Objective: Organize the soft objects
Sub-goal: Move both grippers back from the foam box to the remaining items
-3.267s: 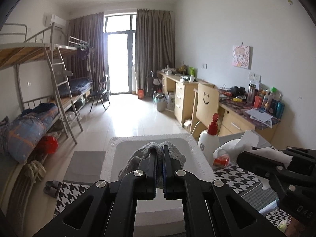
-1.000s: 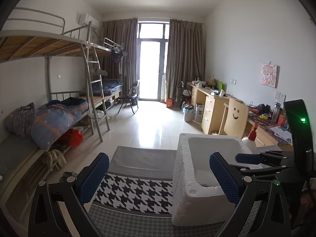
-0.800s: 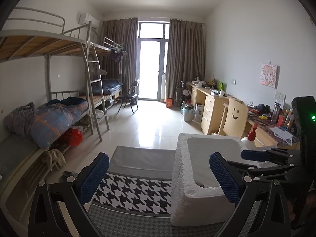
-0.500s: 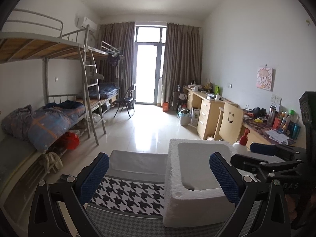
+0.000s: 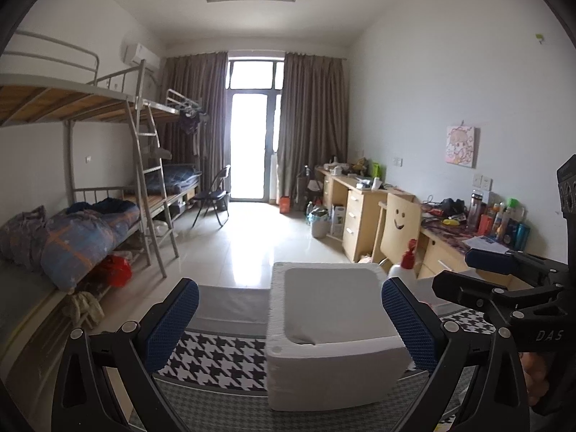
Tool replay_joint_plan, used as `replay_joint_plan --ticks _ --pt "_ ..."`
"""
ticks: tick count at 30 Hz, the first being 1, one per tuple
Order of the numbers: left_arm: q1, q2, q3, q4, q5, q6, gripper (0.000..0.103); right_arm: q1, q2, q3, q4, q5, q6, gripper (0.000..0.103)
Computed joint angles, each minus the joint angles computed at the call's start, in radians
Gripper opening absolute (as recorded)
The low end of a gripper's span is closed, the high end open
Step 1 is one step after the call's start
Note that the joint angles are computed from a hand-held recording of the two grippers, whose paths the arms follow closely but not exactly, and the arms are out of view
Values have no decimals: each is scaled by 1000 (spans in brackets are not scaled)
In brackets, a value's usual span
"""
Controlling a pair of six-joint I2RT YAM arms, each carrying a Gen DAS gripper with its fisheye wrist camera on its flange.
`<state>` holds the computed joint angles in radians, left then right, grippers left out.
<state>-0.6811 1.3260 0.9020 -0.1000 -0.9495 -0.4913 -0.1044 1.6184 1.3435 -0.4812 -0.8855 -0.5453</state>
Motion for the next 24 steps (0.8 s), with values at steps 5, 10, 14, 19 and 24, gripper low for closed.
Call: replay_joint_plan --ticks 5,10,14,19,24 --pt "-39 15 15 15 -17 13 102 -48 -36 -39 16 -35 -1 90" --pt "-84 34 25 48 -40 32 102 -117 -54 -63 11 -90 -32 90" --pt "-123 67 49 57 -59 45 102 -153 -75 -91 24 -116 -35 90" --pt "-158 86 62 69 -66 52 102 -201 -101 -121 26 -147 -52 90" --pt "-184 92 64 85 -70 57 102 -245 -111 -141 35 -171 -64 91"
